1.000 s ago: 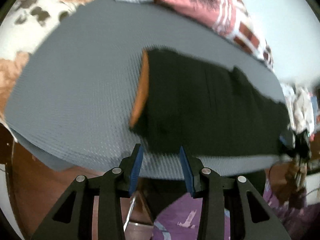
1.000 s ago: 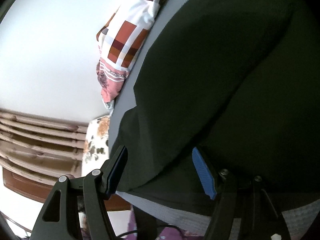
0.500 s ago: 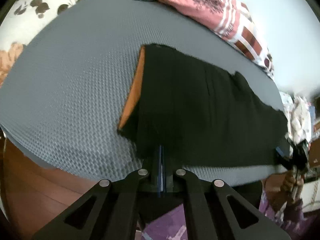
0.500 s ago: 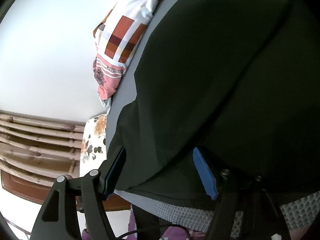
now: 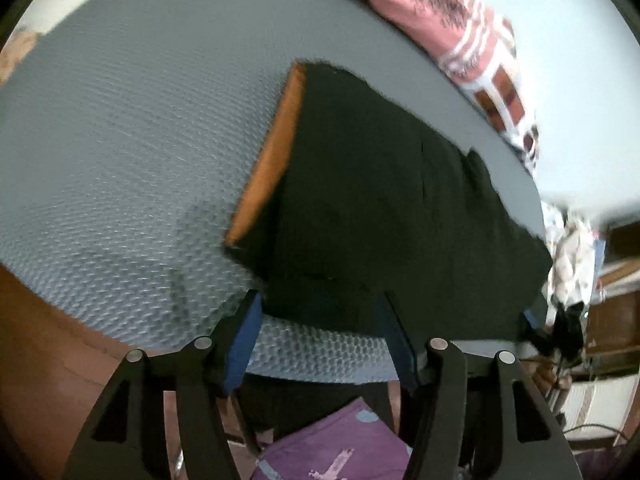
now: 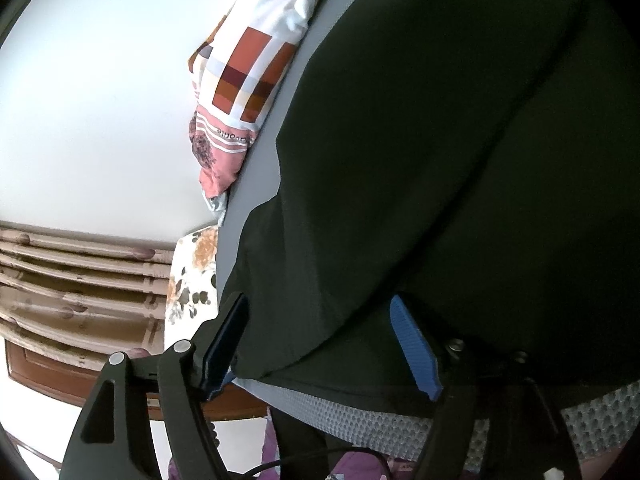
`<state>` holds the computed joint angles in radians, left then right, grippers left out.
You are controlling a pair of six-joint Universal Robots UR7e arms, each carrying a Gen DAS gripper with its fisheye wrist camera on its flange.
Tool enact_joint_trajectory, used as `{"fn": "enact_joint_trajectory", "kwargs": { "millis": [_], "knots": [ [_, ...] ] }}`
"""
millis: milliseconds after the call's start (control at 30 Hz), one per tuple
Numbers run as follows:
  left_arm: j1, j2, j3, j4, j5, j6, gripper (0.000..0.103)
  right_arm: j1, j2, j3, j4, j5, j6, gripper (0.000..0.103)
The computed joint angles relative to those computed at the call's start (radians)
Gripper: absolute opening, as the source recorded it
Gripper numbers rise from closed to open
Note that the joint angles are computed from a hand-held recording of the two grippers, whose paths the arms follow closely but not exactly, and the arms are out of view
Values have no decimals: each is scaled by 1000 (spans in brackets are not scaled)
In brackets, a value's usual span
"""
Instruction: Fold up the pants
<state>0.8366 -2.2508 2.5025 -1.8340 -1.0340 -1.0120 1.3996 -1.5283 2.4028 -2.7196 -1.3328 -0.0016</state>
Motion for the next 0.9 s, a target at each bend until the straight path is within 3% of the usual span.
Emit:
{"fn": "enact_joint_trajectory", "kwargs": {
  "millis": [67,100,200,300,367,433,567,767,900],
  "knots": [
    [-17,13,5,2,21,-18,57,-2,-2,3,-6,3,3,71],
    [-29,6,1,31,27,-34,35,-3,-3,5,-9,5,6,71],
    [-84,11,-14,94,66,-73,27,-3,1,2,-6,2,1,71],
    [-201,50,-64,214,151,-134,24,3,5,0,-12,-8,-1,71],
    [-223,68,-92,225,193,-139,24,3,5,3,-19,-6,-3,71],
    [-206,83,-113,231,215,-118,24,-3,1,10,-24,5,-8,72],
    [-52,143,-100,158,156,-14,25,-30,-13,27,-35,54,-12,72],
    [-38,138,-80,133,171,0,26,-135,-56,47,-84,177,44,72],
    [-23,132,-87,140,158,4,27,-174,-52,14,-97,191,52,71]
  ]
}}
